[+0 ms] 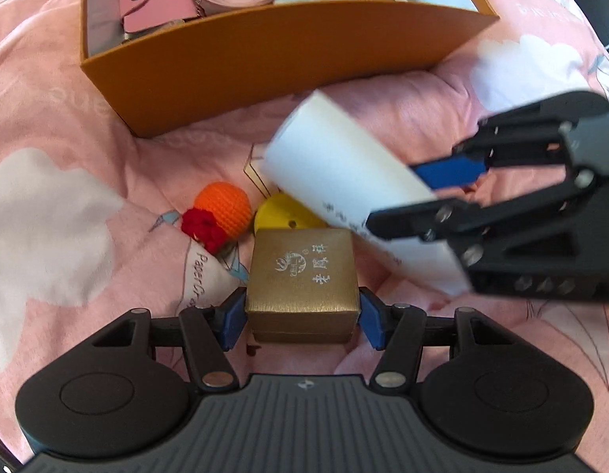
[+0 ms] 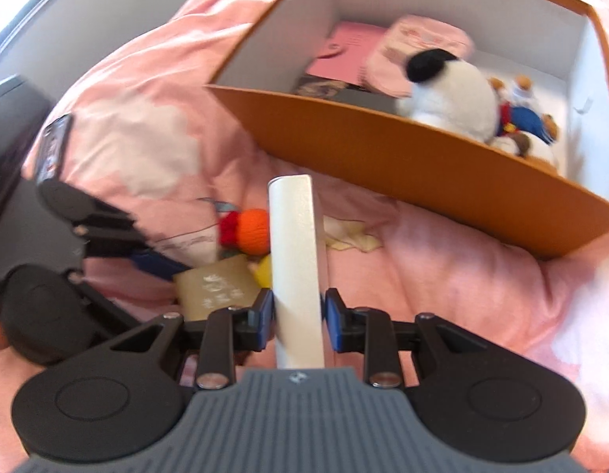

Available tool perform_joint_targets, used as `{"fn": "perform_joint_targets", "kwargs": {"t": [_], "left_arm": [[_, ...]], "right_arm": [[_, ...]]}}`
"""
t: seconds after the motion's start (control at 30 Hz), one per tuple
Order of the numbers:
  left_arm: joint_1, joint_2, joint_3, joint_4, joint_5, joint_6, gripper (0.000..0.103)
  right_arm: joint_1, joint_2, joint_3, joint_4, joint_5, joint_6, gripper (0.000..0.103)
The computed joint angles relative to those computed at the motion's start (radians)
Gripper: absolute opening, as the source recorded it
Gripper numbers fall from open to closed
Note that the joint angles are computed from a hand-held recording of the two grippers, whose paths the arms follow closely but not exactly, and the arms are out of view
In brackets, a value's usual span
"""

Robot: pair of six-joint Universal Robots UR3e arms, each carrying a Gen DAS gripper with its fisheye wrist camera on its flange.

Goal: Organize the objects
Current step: 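Carry the gold box and white cylinder over the orange box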

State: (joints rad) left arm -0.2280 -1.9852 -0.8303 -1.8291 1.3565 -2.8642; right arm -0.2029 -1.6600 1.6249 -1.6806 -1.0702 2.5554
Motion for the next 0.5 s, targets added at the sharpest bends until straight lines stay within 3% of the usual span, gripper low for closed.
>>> {"fn": "perform_joint_targets", "kwargs": {"t": [0.27, 0.4, 0.5], "left_arm": [[-0.013, 0.098, -0.19, 0.189, 0.014, 0.004, 0.067], [-0.026, 0.086, -0.192, 0.142, 0.025, 0.034, 0.069], [-0.011, 0.13, -0.274, 0.193, 0.01, 0.006, 0.072]], "right_arm": [[0.029, 0.038, 0.036, -0.054, -0.029, 0.048, 0.029], [0.013, 0.048, 0.035, -0.04, -0.014, 0.053, 0.03], [0.009, 0.049, 0.034, -0.035, -0.011, 0.054, 0.03]]}}
